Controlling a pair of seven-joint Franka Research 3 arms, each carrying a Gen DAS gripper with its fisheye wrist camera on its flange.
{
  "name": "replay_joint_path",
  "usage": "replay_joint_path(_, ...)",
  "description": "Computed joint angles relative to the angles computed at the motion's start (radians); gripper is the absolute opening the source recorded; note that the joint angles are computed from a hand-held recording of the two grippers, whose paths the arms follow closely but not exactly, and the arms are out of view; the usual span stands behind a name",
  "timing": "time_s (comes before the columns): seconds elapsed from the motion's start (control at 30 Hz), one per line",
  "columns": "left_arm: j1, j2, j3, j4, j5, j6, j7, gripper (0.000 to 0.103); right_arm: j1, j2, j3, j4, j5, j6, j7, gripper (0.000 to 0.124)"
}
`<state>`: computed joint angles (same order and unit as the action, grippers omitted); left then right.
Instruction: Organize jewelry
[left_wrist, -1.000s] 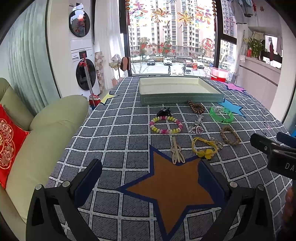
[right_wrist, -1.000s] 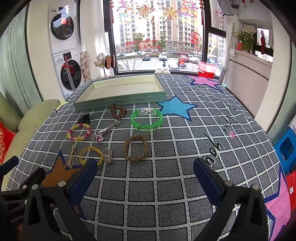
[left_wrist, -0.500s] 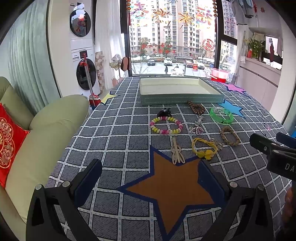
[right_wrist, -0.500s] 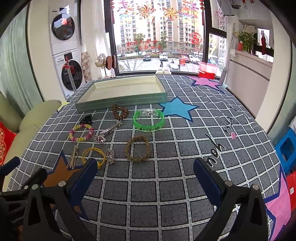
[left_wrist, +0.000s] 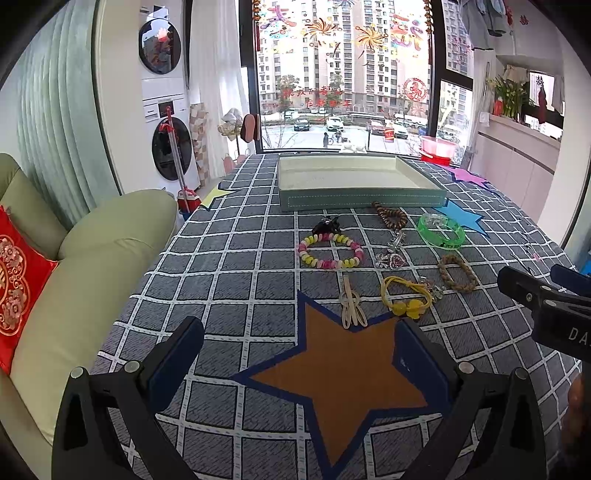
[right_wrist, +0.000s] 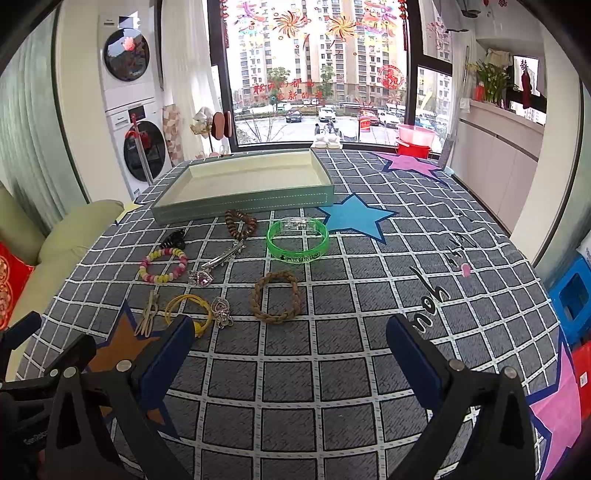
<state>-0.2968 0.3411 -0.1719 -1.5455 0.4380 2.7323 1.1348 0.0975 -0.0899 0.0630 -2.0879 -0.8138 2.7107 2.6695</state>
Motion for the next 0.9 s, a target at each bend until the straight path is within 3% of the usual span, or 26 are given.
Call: replay_joint_path(0.9,-0.004,0.005,0.001,0.009,0.0,-0.003,-0.009,0.103,0.004,0.004,-0.002,0.003,0.007,0.008,-0.006,0.103)
